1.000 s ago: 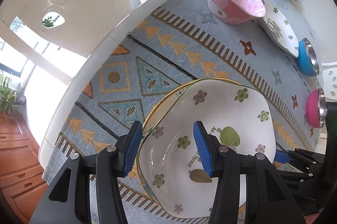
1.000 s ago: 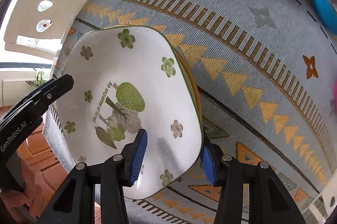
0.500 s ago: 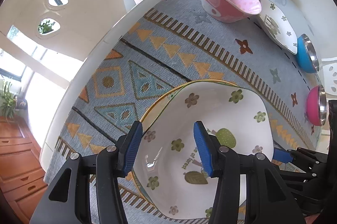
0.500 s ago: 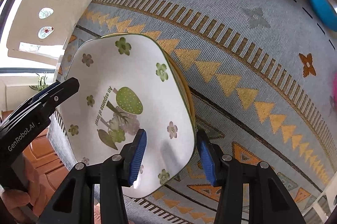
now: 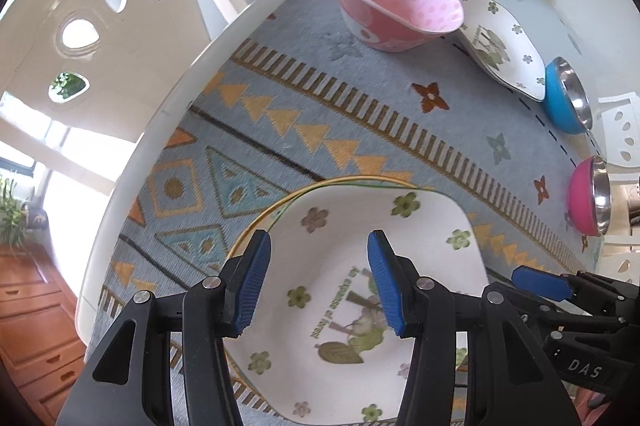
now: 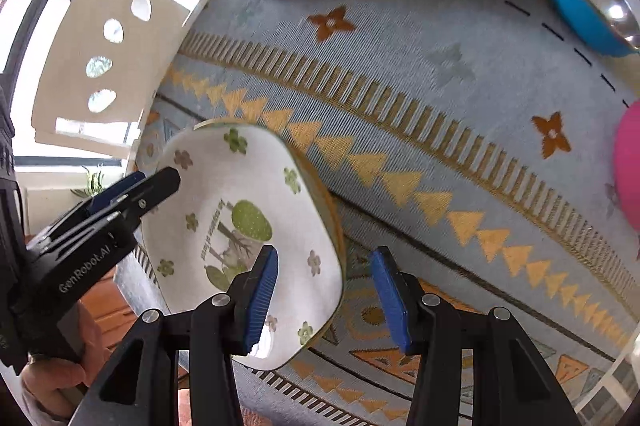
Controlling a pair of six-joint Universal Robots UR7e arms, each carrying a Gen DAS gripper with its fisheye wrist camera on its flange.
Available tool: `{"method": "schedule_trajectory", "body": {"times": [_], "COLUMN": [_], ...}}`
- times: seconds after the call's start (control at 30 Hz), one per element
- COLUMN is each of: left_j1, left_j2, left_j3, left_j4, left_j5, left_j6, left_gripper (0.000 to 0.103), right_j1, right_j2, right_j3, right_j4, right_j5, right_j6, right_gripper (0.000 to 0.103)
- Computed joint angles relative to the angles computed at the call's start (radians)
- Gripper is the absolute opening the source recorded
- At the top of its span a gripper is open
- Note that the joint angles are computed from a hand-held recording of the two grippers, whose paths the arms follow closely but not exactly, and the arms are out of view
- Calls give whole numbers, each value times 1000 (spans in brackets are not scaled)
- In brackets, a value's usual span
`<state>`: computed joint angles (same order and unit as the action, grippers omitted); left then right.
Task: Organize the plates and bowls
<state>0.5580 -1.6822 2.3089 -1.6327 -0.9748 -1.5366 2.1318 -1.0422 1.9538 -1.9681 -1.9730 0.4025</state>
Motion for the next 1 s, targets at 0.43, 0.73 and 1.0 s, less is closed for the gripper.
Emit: {"method": "schedule_trajectory", "body": {"times": [0.43, 0.73, 1.0], "left_j1": [78, 172, 266], "left_j2": [147, 303, 447], "left_j3": [-109, -214, -299], "left_j4": [-116, -304, -489], "left_j5": [43, 60, 47], "left_j6": [241, 478, 613], "left_gripper": [48, 49, 49], "right_j1": [-40, -86, -179], "right_j2": [-44, -35, -32], "right_j3": [-43, -104, -86], "right_j4": [18, -54, -272], "right_j5": [-53, -141, -154], "right_j6": [35, 33, 42], "right_gripper": [48, 48, 48]}}
